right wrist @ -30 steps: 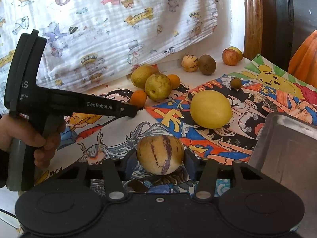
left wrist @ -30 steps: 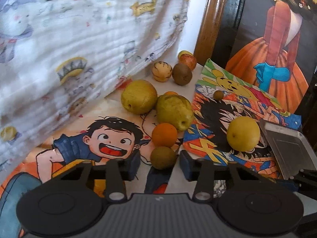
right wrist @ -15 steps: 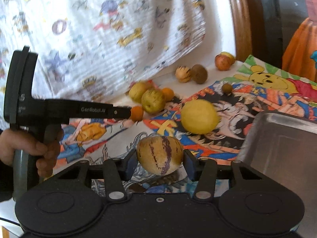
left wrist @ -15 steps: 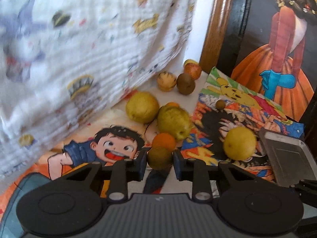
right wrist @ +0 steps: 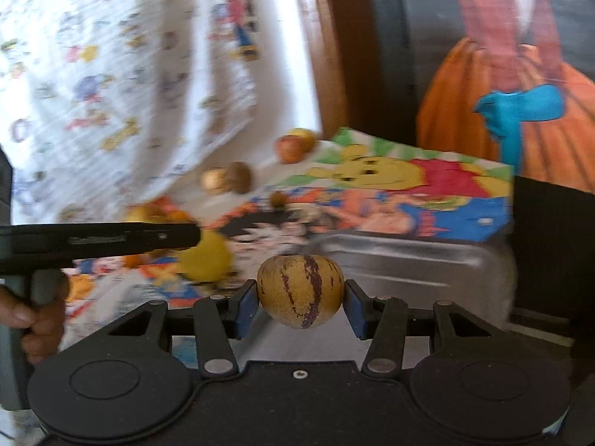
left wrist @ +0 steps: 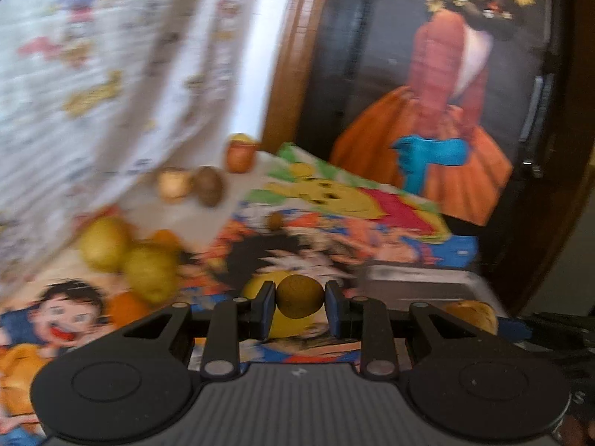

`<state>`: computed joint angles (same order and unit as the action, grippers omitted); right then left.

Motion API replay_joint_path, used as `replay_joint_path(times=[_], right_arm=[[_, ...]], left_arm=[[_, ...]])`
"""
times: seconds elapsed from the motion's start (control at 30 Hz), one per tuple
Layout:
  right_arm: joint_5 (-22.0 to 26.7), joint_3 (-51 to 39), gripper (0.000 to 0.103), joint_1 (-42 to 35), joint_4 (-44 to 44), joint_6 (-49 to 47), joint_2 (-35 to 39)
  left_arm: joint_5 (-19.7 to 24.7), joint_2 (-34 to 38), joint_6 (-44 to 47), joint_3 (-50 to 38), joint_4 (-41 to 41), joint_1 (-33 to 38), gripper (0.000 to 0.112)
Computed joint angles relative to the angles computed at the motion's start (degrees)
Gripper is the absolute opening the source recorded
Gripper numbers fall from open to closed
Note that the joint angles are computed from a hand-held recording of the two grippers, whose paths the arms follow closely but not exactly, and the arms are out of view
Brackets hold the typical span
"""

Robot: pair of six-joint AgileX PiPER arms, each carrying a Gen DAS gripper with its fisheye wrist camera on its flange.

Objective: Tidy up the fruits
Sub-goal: 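Drop the pepino in the tray with the right tool while the left drops its fruit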

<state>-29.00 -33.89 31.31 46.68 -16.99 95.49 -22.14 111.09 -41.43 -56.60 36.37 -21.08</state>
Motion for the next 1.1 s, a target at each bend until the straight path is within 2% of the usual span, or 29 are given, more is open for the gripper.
replay_joint_path(times=[0.2, 0.43, 0.63, 0.7, 0.83, 1.0, 1.1], right_arm=[[-1.6, 0.9, 0.051, -8.8, -2.5, -2.6, 2.6], [-2.1, -0.4, 0.052, -15.7, -9.6, 0.4, 7.1], [-2.6, -1.5, 0.052, -16.8, -11.8, 1.5, 9.4], [-2.8, -1.5, 0.052, -16.7, -11.9, 1.4, 9.4], [-2.9, -1.3, 0.052, -16.4, -11.4, 1.2, 9.1], [-4.1, 0.6, 0.057, -15.5, -10.8, 1.3, 7.4], [-4.6, 2.3, 0.060, -14.7, -9.4, 0.8, 5.4]], left_arm=[[-0.6, 6.7, -8.5, -8.0, 8.2, -4.1, 0.031], [1.8, 14.5, -19.9, -18.1, 20.1, -7.3, 0.031], [7.2, 18.4, -29.3, -24.3, 30.2, -9.7, 0.031], [8.7, 18.8, -29.7, -25.1, 31.3, -10.3, 0.031], [9.3, 19.4, -32.5, -25.8, 34.5, -10.4, 0.031], [9.7, 18.9, -34.5, -25.4, 36.4, -10.5, 0.032], [8.7, 17.8, -32.7, -23.8, 34.6, -10.2, 0.042]])
